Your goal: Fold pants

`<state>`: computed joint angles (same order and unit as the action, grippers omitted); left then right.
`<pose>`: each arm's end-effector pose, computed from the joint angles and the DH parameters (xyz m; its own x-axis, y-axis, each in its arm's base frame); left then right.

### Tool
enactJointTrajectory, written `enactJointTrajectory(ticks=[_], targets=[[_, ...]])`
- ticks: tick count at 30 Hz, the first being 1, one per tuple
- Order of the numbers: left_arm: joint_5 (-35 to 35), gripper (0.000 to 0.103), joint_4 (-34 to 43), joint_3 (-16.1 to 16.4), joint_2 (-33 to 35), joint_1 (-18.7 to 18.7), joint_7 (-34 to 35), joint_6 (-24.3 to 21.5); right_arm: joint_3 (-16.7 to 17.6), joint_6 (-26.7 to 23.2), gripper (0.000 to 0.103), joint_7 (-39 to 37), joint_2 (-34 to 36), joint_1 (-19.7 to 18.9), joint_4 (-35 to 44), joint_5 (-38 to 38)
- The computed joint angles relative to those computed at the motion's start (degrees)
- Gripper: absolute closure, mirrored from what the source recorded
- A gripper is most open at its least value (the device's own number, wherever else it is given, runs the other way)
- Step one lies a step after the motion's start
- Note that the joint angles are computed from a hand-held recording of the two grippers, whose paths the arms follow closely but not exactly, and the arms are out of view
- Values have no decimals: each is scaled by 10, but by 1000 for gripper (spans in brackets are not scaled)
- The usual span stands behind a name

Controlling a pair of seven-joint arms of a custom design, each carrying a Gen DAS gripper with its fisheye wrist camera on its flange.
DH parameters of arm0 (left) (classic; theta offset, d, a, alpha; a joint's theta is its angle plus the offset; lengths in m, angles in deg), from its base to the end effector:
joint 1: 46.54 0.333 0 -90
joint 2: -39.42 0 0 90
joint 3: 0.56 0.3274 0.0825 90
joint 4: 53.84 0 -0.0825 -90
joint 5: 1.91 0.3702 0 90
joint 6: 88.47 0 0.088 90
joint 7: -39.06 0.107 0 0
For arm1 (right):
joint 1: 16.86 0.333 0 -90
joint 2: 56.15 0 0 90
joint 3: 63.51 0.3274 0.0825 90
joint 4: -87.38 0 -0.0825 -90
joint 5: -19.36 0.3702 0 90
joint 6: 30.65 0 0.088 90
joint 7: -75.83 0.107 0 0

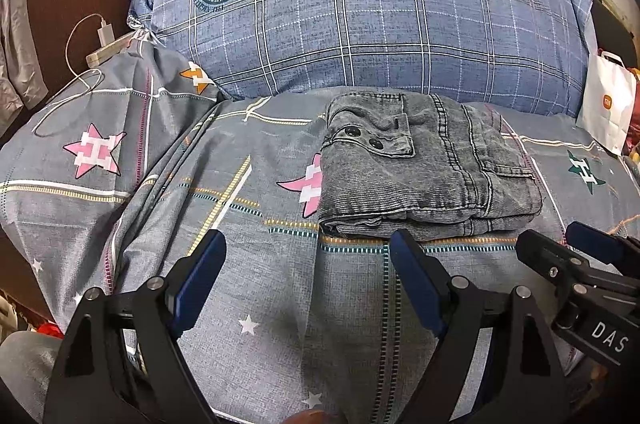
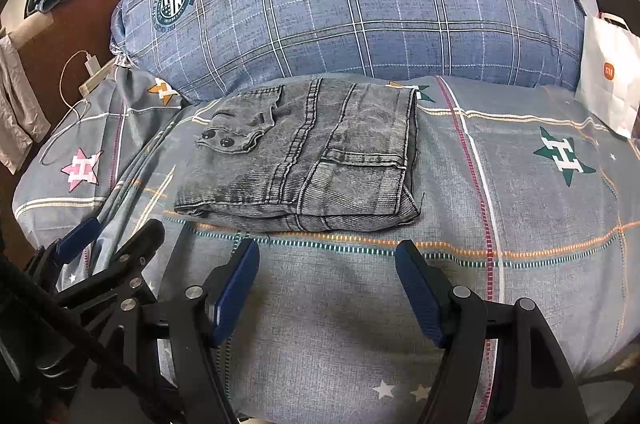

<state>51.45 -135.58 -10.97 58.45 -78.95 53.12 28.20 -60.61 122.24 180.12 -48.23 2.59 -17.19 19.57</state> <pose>0.5436 -0.4141 0.5713 0.3040 -0.9505 -0.0645 -0.6327 -0.1508 -0.7596 0.5897 0.2403 0.5562 0.1922 -0.9665 -0.1700 -0.7789 -0.0448 -0.6256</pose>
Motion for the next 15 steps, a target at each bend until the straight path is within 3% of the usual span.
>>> enactJointTrajectory(ticks=[15], targets=[[-14,19,-5,-2,2,9,18,28,0,-8,31,-9,6,-2,6,8]])
